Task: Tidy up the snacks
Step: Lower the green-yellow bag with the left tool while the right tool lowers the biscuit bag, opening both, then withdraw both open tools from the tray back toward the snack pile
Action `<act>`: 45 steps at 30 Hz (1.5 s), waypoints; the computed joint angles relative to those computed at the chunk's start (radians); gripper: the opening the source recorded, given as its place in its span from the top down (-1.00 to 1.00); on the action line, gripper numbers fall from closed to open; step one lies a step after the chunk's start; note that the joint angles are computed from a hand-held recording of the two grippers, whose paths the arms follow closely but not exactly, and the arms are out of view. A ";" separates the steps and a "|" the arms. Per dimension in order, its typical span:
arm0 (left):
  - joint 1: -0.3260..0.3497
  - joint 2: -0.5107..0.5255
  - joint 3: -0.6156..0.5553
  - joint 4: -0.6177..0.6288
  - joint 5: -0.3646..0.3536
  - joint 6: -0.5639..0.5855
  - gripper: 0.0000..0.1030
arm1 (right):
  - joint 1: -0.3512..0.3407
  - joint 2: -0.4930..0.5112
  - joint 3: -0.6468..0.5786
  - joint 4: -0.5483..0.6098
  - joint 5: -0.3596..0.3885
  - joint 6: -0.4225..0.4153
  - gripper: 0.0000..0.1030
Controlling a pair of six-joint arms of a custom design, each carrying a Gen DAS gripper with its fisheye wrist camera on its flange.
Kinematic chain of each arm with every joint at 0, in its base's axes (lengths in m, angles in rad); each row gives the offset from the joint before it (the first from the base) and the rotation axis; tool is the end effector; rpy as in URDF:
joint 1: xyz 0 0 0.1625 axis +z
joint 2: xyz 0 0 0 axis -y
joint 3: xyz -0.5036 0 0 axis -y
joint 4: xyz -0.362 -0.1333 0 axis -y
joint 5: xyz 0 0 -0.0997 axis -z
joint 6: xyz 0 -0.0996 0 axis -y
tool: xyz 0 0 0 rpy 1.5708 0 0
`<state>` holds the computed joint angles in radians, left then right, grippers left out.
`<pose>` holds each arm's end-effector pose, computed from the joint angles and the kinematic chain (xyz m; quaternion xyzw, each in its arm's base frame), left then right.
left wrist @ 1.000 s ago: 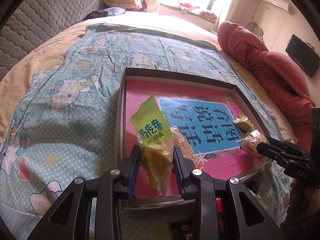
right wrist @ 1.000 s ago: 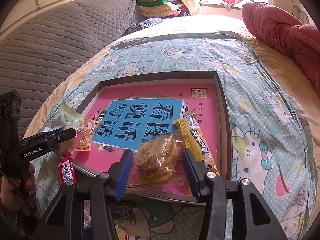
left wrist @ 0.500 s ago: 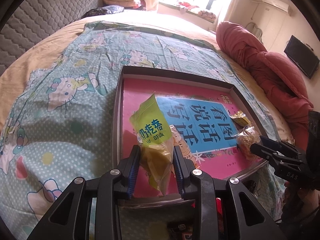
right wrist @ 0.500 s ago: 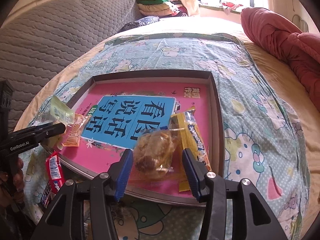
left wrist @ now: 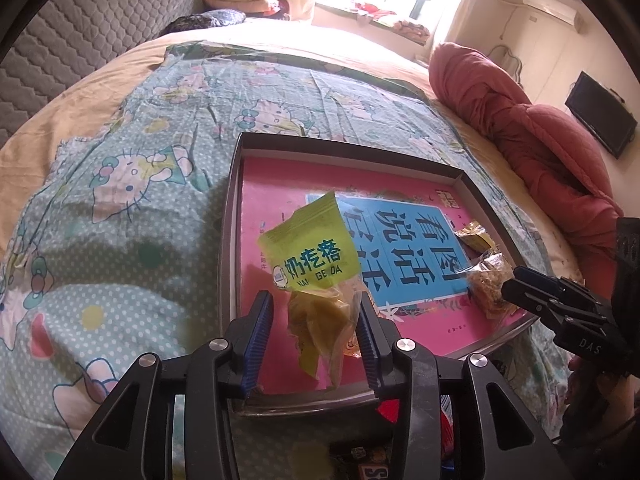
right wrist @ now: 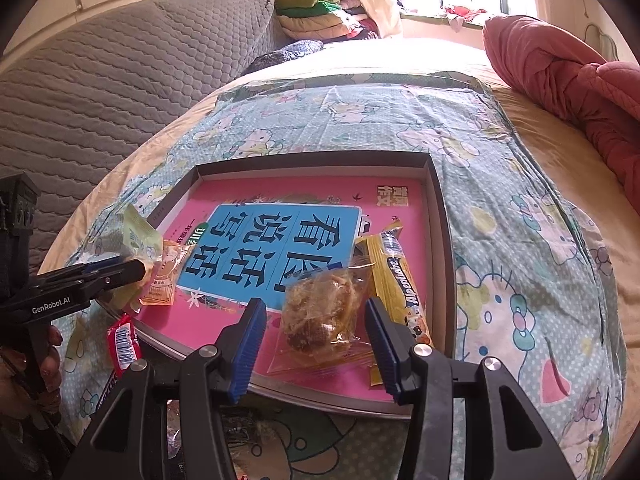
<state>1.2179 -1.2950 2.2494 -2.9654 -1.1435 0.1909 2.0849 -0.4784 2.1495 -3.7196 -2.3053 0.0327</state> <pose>-0.0004 -0.5063 0.3122 0.2115 0.9311 -0.2294 0.1890 0.3202 -0.4317 0.0143 0.1337 -0.9009 0.3068 0.2763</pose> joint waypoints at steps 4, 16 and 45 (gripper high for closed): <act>0.001 -0.002 -0.004 0.013 -0.010 -0.006 0.13 | 0.001 -0.003 0.006 -0.019 0.001 0.004 -0.03; -0.005 -0.012 -0.008 0.030 -0.025 -0.009 -0.02 | 0.003 -0.005 0.009 -0.039 0.004 0.003 -0.06; -0.069 -0.110 0.028 0.076 -0.007 -0.048 -0.27 | 0.013 -0.027 0.025 -0.081 0.047 -0.005 -0.17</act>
<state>1.1488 -1.4054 2.2772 -2.8894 -1.1506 0.1425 2.0981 -0.5057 2.1746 -3.8005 -2.2587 0.0280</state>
